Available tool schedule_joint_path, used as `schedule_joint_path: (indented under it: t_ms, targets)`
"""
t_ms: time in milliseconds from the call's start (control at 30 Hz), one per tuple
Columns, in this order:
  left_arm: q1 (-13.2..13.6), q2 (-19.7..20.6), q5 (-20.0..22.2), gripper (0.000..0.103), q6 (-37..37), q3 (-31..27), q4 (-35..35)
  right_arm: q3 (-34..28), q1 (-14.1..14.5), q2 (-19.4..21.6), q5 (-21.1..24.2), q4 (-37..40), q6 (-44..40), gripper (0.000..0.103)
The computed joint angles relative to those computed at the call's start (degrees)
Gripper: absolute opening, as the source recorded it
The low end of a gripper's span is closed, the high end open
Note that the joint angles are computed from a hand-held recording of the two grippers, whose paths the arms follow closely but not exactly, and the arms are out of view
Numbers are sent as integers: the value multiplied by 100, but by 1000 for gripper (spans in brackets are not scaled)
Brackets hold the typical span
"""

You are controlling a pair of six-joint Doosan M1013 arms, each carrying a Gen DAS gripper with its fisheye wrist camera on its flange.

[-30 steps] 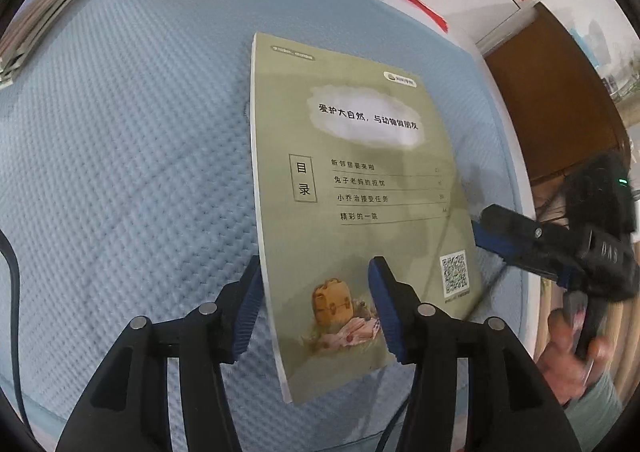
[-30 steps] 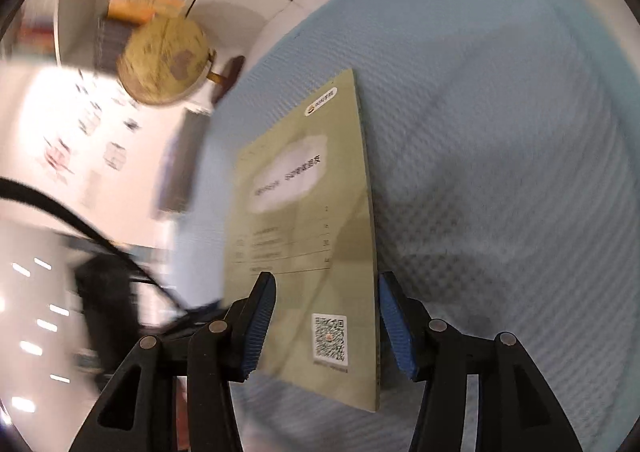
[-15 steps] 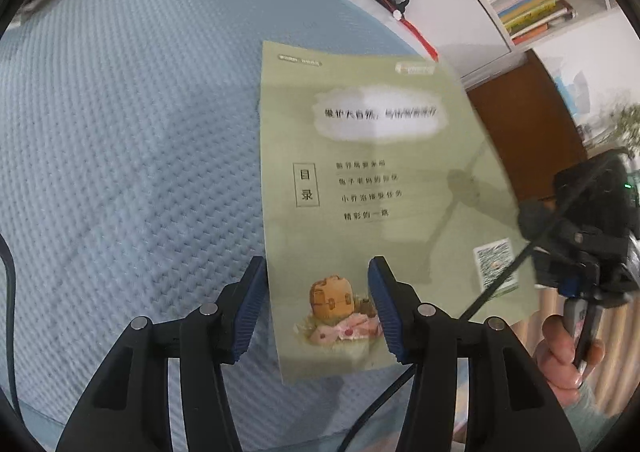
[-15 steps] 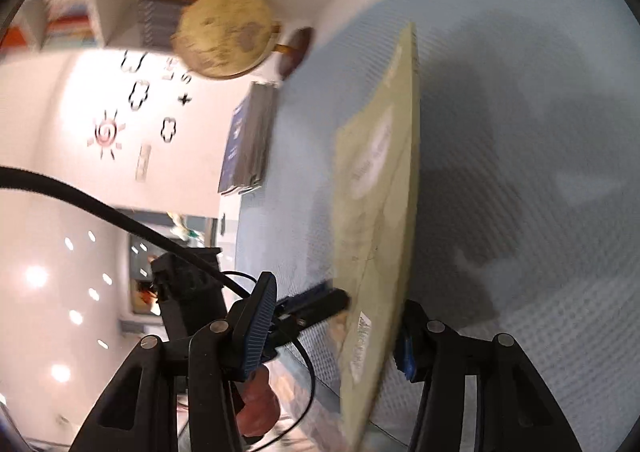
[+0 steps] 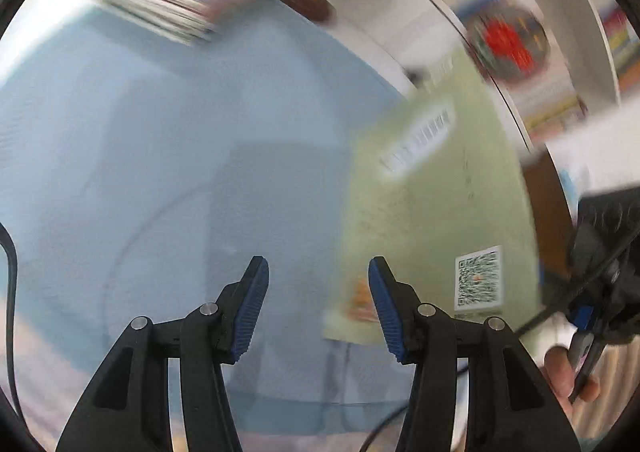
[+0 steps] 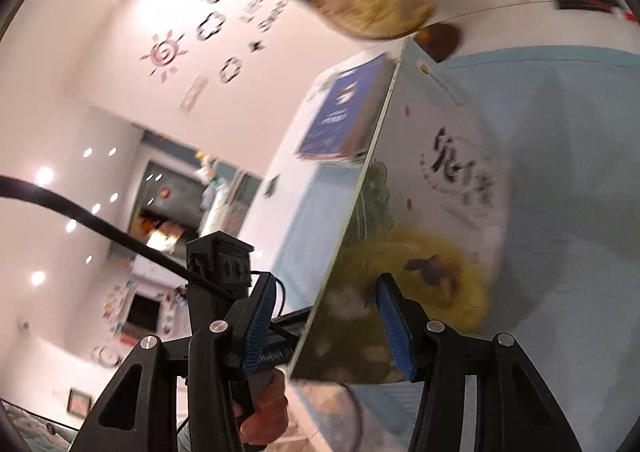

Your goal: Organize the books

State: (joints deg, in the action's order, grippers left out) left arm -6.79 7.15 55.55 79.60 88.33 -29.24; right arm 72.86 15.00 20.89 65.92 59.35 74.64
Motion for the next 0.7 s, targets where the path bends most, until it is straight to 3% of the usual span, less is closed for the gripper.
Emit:
schedule_joint_path:
  t_ms: [100,167,267,367,433,700]
  targets:
    - [167,-250,-147,48,-942,136,1302,-245,175,195,295,-99,31,51]
    - [211,-292,-57,48,-1129,139,1772,-193,221,170,318,-251,12,51]
    - [343,-172,96,48,-769,84,1572,-115,289,121,158,-888,297,51]
    - [303,82,210,48,-490,-61,1255,-267,536,179,-11,-2547,1145,51]
    - [249,226,298,48,-627,-129,1414,-287,655,230,57,-3220,1530,51]
    - [57,545,586,48,-618,-467,1954,-453,739,534,209,-3326,2002,51]
